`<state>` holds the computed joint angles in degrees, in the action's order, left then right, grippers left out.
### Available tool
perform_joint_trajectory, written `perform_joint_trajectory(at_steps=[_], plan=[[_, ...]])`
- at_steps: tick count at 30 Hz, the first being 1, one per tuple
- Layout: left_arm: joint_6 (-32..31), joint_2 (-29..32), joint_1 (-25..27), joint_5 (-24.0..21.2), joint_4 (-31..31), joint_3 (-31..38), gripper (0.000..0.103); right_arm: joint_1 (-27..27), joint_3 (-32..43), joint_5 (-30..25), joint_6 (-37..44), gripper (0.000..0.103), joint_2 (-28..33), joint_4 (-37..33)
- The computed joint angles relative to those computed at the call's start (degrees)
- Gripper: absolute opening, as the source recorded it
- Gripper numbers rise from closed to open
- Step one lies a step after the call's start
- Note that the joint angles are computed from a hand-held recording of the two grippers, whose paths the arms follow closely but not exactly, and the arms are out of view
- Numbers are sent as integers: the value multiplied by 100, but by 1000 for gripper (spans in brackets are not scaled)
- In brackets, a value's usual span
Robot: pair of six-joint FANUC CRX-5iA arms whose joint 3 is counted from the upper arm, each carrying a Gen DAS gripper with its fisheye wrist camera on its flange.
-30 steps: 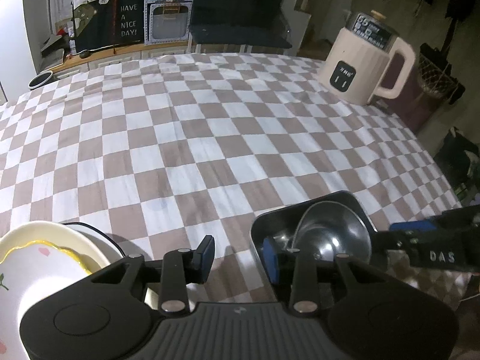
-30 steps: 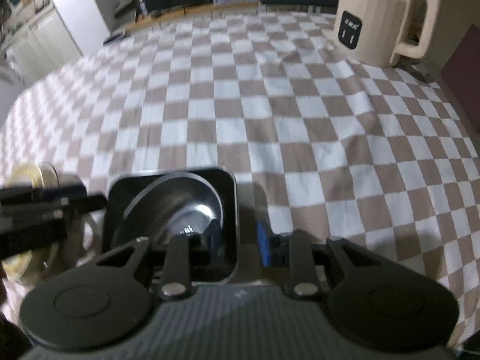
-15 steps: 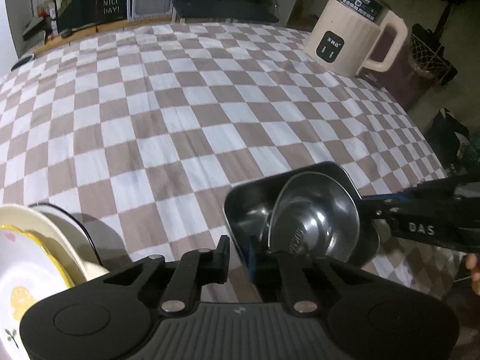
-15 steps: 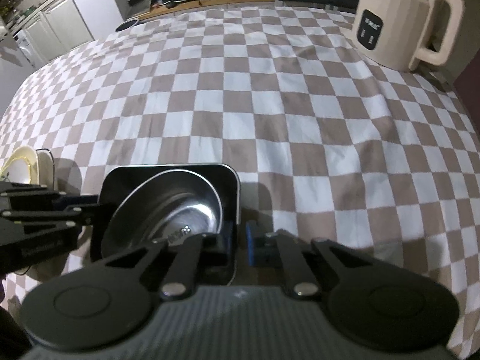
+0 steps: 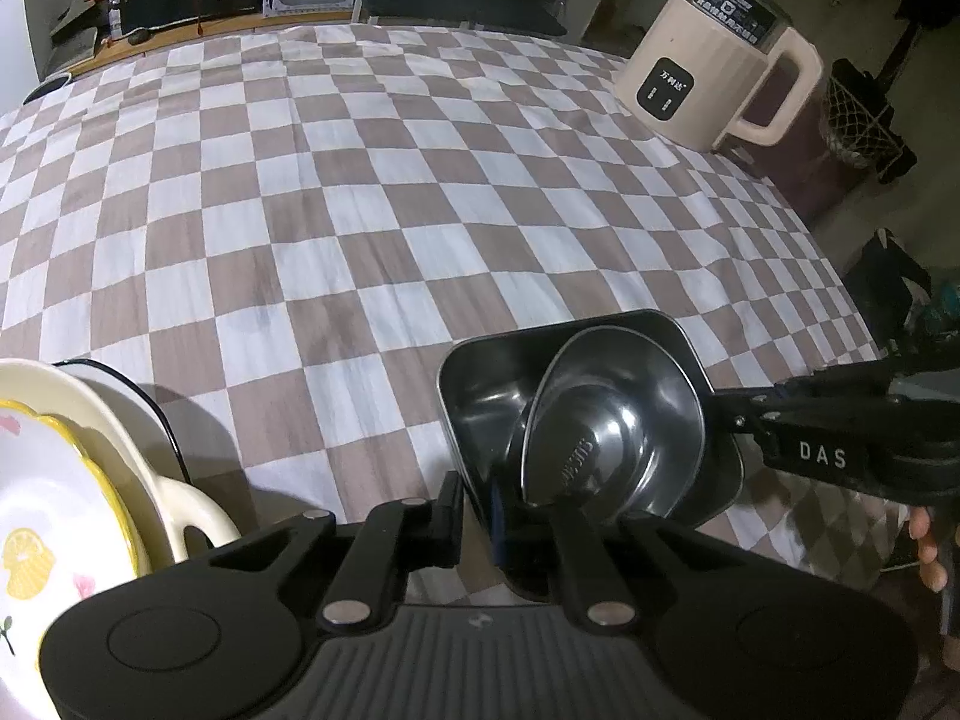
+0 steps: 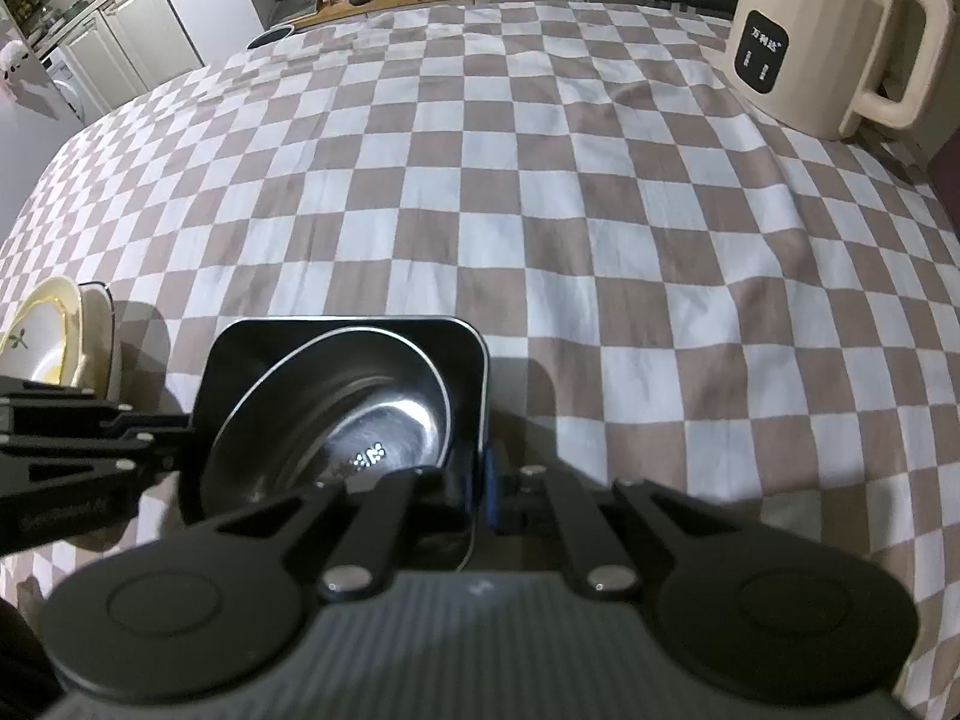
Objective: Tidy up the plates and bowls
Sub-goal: 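Lift the steel tray holding the oval bowl and carry it toward the stacked bowls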
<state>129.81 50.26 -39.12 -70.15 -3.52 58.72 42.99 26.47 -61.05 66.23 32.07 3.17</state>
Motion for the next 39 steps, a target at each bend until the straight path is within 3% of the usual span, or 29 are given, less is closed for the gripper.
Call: perform_joint_trajectory(at_steps=[5, 11, 20, 28, 39], plan=[[74, -208, 4, 275, -99, -311, 8, 6, -88, 96, 2, 6, -83, 13], [359, -577, -66, 605, -547, -633, 8, 3, -471, 655, -223, 6, -435, 27], [1045, -1480, -134, 1357, -1180, -1587, 8, 58, -1318, 2200, -537, 6, -1165, 27], [1851, -2357, -232, 1773, -1935, -2460, 8, 159, -1486, 2895, -269, 7, -1408, -348], [2988, -3366, -332, 1851, -2827, -3538, 7, 305, -700, 2821, 646, 7, -990, -1345]])
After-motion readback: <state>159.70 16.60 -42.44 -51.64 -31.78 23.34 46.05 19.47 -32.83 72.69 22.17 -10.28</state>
